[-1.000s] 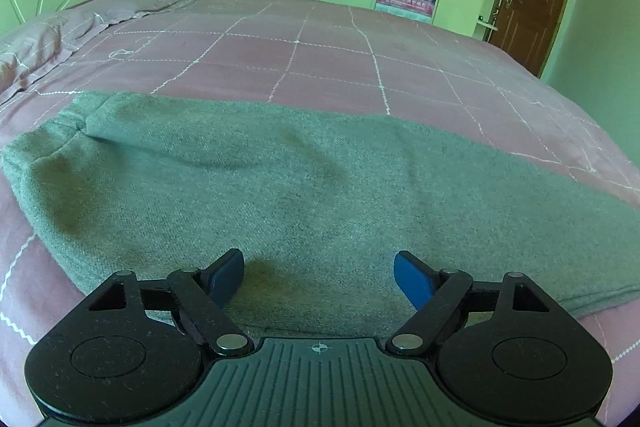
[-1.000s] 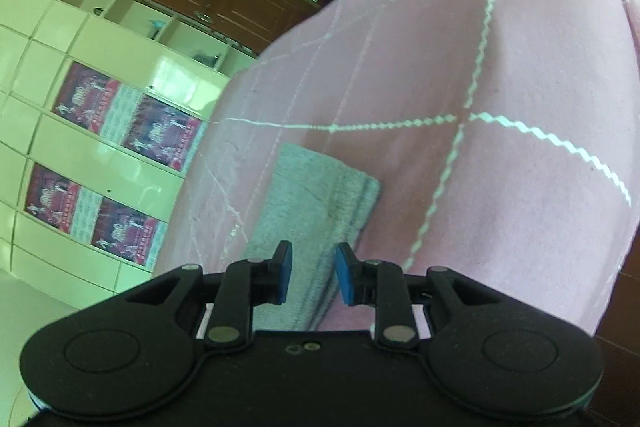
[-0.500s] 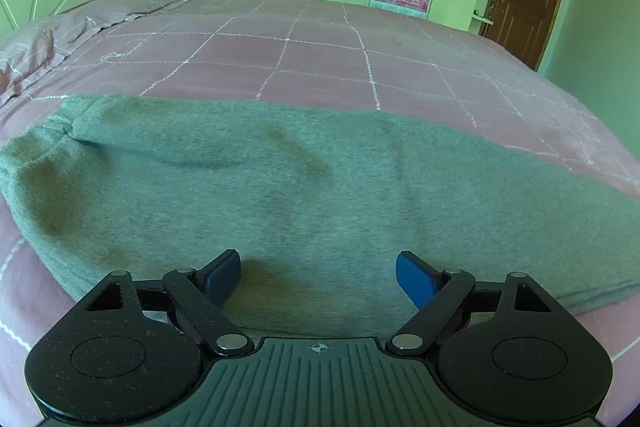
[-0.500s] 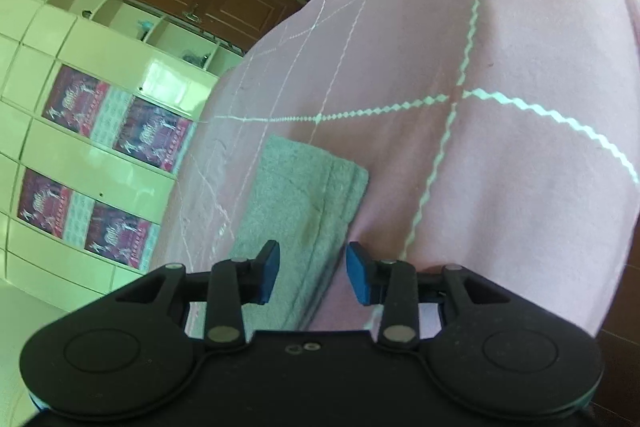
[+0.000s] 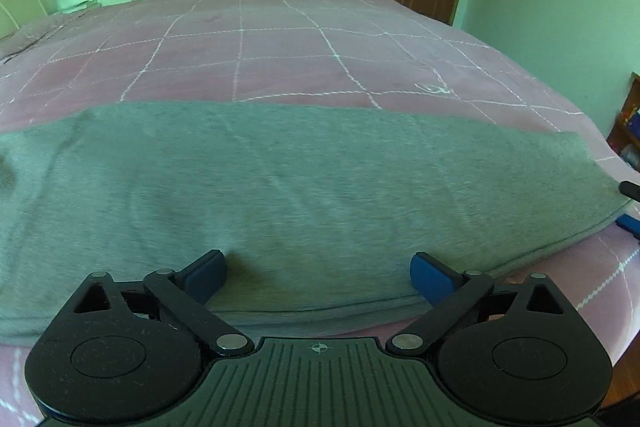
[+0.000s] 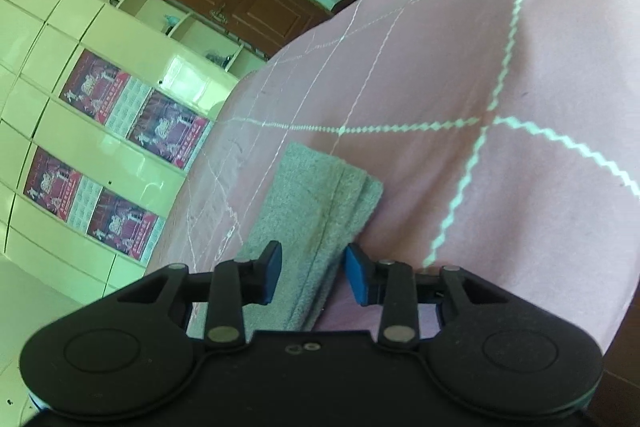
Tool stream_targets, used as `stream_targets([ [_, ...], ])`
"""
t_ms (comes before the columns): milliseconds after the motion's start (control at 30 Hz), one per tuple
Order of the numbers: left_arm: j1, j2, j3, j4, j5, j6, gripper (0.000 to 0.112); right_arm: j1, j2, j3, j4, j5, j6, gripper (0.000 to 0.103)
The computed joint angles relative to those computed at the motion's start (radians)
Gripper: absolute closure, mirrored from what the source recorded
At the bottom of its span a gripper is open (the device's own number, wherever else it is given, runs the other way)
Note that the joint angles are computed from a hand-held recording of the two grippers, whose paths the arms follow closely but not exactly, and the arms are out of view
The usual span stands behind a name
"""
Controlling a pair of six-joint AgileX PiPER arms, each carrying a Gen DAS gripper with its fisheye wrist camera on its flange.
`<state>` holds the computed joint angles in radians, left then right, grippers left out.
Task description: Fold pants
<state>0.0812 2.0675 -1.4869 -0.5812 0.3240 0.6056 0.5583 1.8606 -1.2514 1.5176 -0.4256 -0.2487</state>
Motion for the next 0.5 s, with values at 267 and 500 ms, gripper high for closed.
stream_targets([
  [267, -0.052, -0.042, 0.098, 0.092, -0.116, -0.157, 0.012, -0.035, -0.015, 0.091, -0.318, 0.013, 0.38, 0.081],
  [500, -0.064, -0.054, 0.127, 0.155, -0.139, -0.232, 0.011, -0.061, 0.046, 0.025, -0.309, 0.088, 0.278, 0.088],
])
